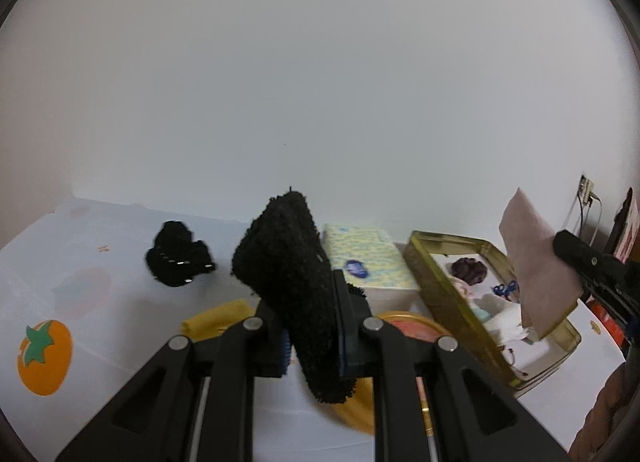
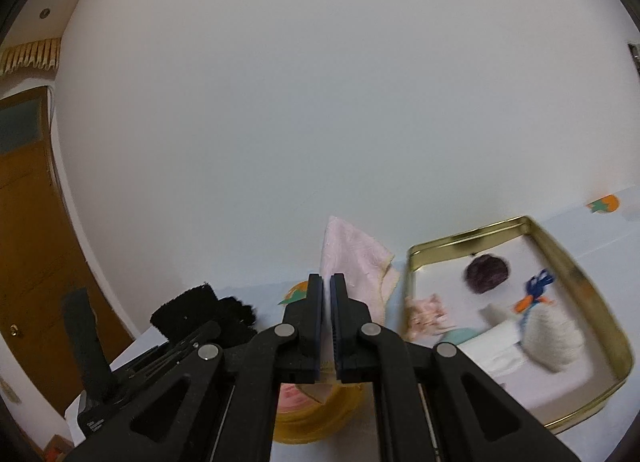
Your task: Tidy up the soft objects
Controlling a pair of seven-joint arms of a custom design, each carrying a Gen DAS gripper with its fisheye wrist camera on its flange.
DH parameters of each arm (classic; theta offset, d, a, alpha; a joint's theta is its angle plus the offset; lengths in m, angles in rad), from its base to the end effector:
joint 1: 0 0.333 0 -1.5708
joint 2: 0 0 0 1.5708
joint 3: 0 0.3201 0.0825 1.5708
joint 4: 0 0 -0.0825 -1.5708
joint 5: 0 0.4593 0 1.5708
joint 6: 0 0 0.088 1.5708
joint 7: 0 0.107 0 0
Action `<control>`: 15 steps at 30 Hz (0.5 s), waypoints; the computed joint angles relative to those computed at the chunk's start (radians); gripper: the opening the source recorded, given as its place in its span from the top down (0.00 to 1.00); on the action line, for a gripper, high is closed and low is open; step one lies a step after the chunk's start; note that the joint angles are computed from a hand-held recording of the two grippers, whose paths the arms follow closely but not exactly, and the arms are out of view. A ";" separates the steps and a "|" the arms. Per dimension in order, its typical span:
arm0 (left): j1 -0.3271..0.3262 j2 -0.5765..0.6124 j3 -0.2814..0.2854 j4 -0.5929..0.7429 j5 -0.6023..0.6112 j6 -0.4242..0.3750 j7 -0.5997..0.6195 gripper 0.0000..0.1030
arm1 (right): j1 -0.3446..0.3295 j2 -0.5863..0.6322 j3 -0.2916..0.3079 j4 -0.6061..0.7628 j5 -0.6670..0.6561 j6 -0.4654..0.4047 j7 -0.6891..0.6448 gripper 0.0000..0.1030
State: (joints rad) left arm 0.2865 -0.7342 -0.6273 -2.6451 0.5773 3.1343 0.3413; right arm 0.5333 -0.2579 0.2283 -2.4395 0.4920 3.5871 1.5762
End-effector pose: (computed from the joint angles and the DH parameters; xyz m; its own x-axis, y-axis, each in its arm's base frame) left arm 0.4213 -0.2155 0.5023 0.0663 -0.9798 0.1888 -0.3925 -0.1996 -0.8978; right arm 0.4225 0.3307 0.5244 0.4167 -0.8436 -0.3387 -0.3376 0.2023 -0.9193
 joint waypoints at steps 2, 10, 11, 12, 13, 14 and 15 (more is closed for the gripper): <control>0.014 0.014 -0.026 0.027 0.005 0.002 -0.004 0.86 | -0.011 -0.019 -0.005 -0.015 0.009 0.002 -0.003 0.95; 0.100 0.095 -0.132 0.162 0.040 0.030 -0.003 0.86 | -0.057 -0.066 -0.027 -0.044 0.046 -0.009 -0.010 0.95; 0.113 0.110 -0.149 0.183 0.046 0.034 0.002 0.86 | -0.062 -0.070 -0.033 -0.045 0.045 -0.013 -0.005 0.95; 0.122 0.123 -0.163 0.200 0.051 0.035 0.007 0.86 | -0.070 -0.073 -0.036 -0.046 0.045 -0.014 -0.003 0.95; 0.134 0.137 -0.180 0.219 0.058 0.034 0.013 0.86 | -0.078 -0.075 -0.037 -0.045 0.046 -0.016 -0.003 0.95; 0.152 0.158 -0.204 0.246 0.066 0.032 0.018 0.86 | -0.086 -0.076 -0.040 -0.044 0.046 -0.019 -0.003 0.95; 0.161 0.174 -0.218 0.264 0.072 0.029 0.021 0.86 | -0.096 -0.078 -0.039 -0.042 0.049 -0.022 -0.007 0.95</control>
State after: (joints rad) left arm 0.4471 -0.5605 -0.8449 -2.3809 0.6493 3.1630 0.3625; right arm 0.4372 -0.3363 0.1895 -2.4811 0.5413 3.5650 1.5690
